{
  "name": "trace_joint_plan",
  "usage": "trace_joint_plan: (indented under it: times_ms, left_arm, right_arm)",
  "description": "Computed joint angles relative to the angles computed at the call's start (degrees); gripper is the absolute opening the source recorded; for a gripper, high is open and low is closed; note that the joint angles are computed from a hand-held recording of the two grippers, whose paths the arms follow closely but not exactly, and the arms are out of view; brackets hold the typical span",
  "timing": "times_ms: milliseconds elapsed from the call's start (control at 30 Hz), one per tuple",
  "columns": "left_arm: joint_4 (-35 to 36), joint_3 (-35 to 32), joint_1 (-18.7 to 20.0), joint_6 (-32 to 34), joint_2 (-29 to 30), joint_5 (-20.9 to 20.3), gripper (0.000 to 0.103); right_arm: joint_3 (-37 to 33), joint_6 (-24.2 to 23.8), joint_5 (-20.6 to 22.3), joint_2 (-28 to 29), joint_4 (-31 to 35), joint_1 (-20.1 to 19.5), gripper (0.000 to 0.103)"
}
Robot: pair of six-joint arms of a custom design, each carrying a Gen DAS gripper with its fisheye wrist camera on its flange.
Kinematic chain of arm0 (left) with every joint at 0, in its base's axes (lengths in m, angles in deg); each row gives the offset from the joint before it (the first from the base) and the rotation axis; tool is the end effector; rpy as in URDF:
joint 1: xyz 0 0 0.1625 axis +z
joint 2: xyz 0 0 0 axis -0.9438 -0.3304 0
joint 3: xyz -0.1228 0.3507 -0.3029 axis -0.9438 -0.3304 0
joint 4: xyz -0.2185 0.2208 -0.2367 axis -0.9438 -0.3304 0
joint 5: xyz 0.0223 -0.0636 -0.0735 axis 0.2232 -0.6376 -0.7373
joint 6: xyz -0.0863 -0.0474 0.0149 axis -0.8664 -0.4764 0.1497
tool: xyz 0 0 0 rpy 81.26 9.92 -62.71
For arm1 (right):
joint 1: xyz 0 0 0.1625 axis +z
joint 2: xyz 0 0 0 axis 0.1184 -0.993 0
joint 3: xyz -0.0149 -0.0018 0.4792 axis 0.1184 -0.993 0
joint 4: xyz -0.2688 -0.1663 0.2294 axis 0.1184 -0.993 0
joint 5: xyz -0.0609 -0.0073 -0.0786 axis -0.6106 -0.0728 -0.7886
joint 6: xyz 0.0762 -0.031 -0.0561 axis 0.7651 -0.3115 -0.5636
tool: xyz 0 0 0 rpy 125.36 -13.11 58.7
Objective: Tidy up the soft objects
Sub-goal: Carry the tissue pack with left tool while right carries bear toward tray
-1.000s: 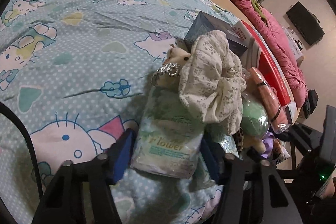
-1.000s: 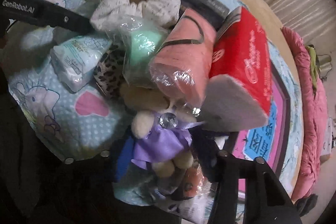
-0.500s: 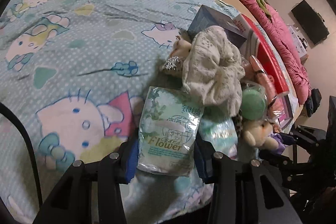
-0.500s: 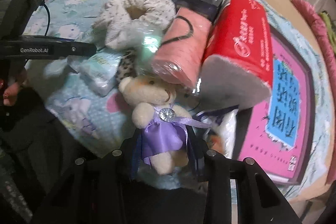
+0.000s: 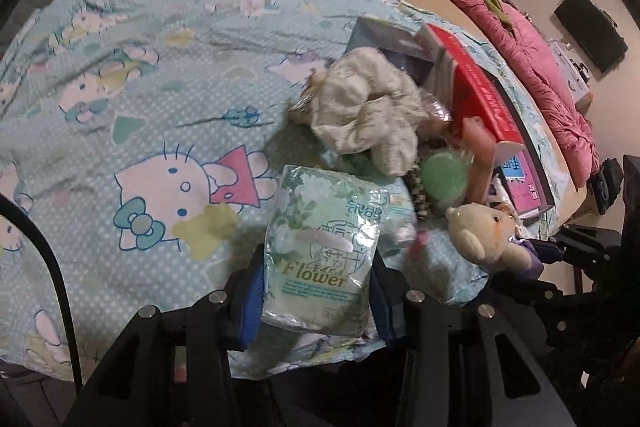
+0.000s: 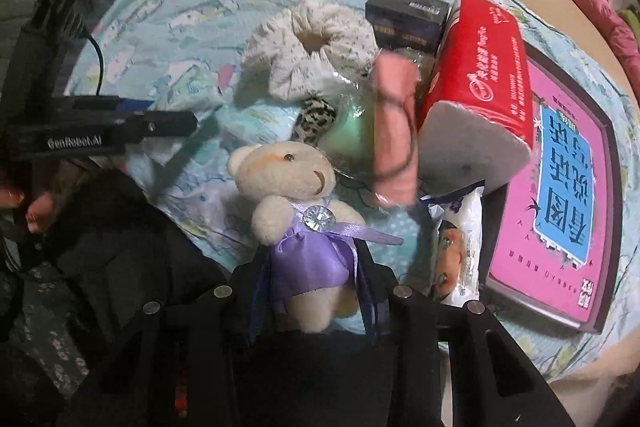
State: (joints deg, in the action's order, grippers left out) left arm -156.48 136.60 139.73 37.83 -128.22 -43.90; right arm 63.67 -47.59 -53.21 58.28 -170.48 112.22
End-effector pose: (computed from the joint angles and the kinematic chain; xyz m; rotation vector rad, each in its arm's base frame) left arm 0.0432 -0.4124 0.3134 0.0524 2.6109 -0.5754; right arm 0.3417 -0.4425 -0.0554 0.9879 -2.4278 0.0086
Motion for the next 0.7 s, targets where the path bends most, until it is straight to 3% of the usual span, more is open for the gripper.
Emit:
trace_joint_plan:
  times_ms: [700]
  left_arm:
    - [3.2, 0.3, -14.1, -5.8, -0.7, 4.6, 0.045]
  right_arm:
    - [6.8, 2.3, 0.9, -8.7, -10.7, 0.7, 0.039]
